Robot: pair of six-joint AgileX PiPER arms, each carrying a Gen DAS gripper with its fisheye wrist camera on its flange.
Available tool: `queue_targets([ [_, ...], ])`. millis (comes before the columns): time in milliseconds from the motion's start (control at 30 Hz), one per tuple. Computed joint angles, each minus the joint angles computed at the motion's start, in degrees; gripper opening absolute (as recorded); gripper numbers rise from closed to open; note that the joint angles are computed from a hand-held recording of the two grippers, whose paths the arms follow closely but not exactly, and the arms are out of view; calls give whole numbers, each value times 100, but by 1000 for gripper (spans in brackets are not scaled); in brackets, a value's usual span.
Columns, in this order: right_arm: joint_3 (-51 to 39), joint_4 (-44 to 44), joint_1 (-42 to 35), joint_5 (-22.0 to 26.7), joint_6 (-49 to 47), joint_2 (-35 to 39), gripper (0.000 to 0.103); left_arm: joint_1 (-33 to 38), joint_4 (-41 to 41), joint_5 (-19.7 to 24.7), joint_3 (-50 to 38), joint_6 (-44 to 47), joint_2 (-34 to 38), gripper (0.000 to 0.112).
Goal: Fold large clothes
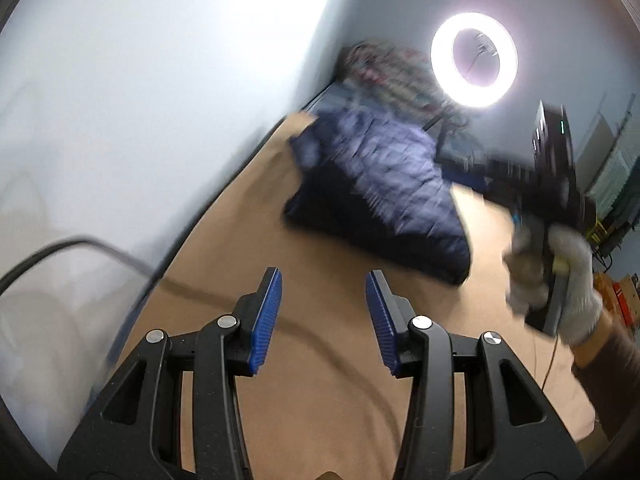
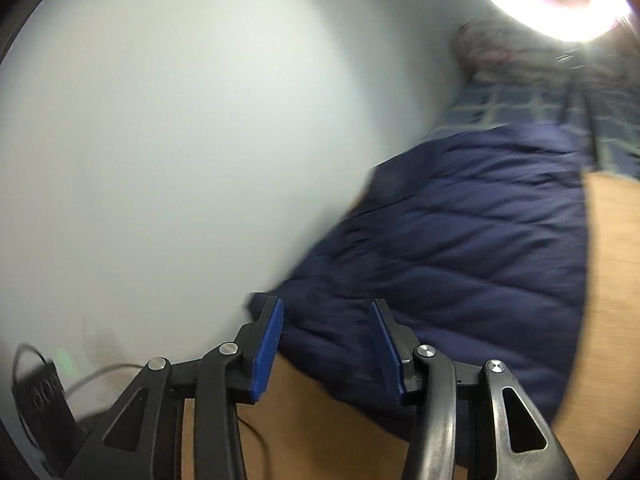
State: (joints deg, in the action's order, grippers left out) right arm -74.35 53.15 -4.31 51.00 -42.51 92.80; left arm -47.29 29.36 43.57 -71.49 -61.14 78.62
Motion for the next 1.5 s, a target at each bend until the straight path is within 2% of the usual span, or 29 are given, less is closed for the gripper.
queue_targets([
  [133,209,-977,-221,-489,341,-314,46,311,64,-117,-1221,538,908,46],
  [300,212,-1156,-382,-842,334,-51,47,658,328,331,-3083,1106,2448,45],
  [400,180,-1124,-343,-1009,307,195,46,927,274,696,-3849,1377,3251,45],
  [467,135,-1290,-193,-1272,418,430,47,1067,291,952,-4142,1531,3699,45],
  [567,530,-1684,-26,-1827,516,515,45,1256,226,1344,-4363,1923,4326,45],
  [600,633,-1968,53,-1967,647,507,45,1317,127,1391,-4391,2080,4473,45],
  [667,795,-2066,81,-2104,517,427,45,1396,152,1118,-4030,1999,4446,45],
  [700,786,-1842,-39,-1939,320,367,47,1433,136,984,-3877,1957,4362,45],
  [733,776,-1561,-180,-1759,120,317,59,1484,26,946,-3846,2025,4314,45],
  [767,790,-1105,-440,-1537,-172,253,66,1511,-58,935,-3836,2059,4275,45],
  [833,837,-536,-813,-1317,-483,220,92,1613,-260,887,-3834,2223,4254,45],
  [900,831,-393,-1032,-1235,-450,308,94,1644,-269,874,-3789,2326,4226,45],
  [1000,514,-385,-1318,-458,-268,804,86,1600,-161,927,-3807,2324,4233,45],
  [1167,386,638,-1761,522,-712,1476,75,1595,-331,987,-4073,2378,4401,45],
  [1233,167,867,-1852,893,-632,1793,60,1636,-446,966,-4118,2452,4435,44],
  [1267,105,861,-1850,943,-550,1848,56,1661,-527,933,-4099,2520,4420,42],
  [1333,-52,689,-1783,934,-405,1903,38,1713,-763,887,-4093,2682,4402,37],
  [1400,-89,388,-1697,847,-327,1741,27,1722,-919,855,-4033,2806,4346,32],
  [1500,-146,-24,-1594,850,-9,1491,22,1638,-961,844,-3845,2865,4187,30],
])
